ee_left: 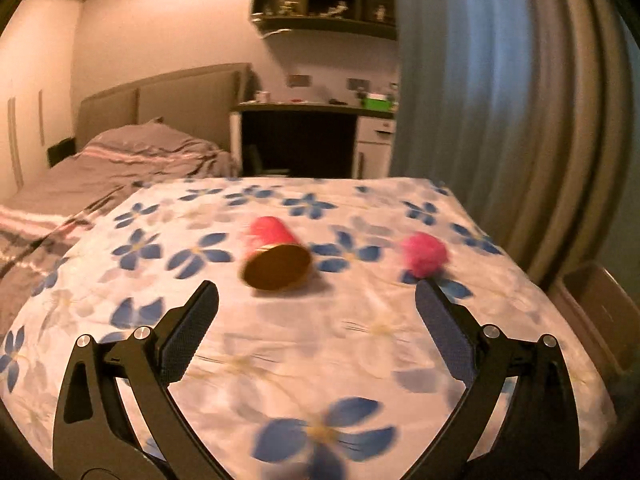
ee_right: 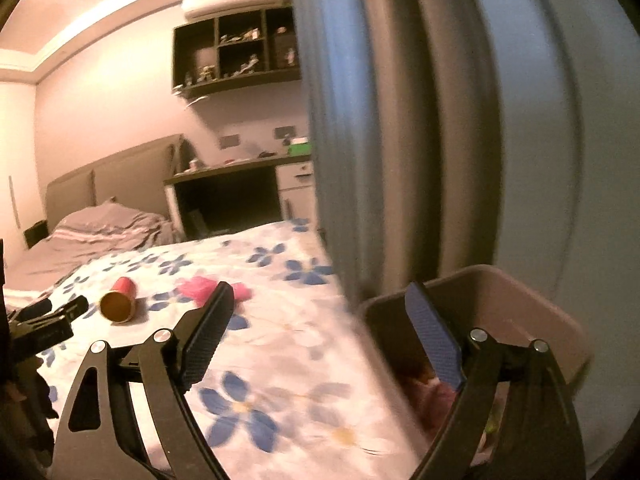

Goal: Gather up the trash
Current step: 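Move both open tools back over the red cup and pink bag on the bed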

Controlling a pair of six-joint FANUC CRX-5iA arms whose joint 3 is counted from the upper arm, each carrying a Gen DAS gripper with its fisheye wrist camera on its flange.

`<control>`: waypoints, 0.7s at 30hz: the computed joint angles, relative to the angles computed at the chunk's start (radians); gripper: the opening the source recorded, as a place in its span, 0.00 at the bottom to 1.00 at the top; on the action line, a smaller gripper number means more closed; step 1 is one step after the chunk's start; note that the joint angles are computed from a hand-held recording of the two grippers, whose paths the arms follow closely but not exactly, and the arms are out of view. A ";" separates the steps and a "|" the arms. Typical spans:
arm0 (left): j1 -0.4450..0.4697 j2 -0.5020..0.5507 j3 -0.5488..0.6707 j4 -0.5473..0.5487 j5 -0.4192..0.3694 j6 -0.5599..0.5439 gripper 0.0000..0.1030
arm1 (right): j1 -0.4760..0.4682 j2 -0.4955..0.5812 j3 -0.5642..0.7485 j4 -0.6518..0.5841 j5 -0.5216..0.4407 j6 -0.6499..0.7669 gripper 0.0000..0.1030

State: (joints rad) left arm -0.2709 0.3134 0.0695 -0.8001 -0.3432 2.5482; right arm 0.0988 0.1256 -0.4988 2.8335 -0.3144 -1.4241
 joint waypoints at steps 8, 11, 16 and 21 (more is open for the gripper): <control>0.099 0.009 -0.013 0.046 0.032 0.006 0.94 | 0.077 0.141 0.163 -0.053 0.064 0.097 0.82; 0.124 0.024 -0.011 0.097 0.058 -0.038 0.94 | 0.108 0.209 0.230 -0.133 0.090 0.190 0.82; 0.165 0.064 -0.005 0.251 0.112 -0.214 0.94 | 0.138 0.320 0.352 -0.259 0.158 0.324 0.81; 0.206 0.102 -0.016 0.462 0.156 -0.416 0.94 | 0.201 0.421 0.427 -0.626 0.159 0.683 0.81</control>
State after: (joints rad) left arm -0.0648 0.4157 0.0539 -0.3377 -0.1871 2.1320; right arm 0.3003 0.5464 -0.0715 2.2073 -0.1551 -0.7411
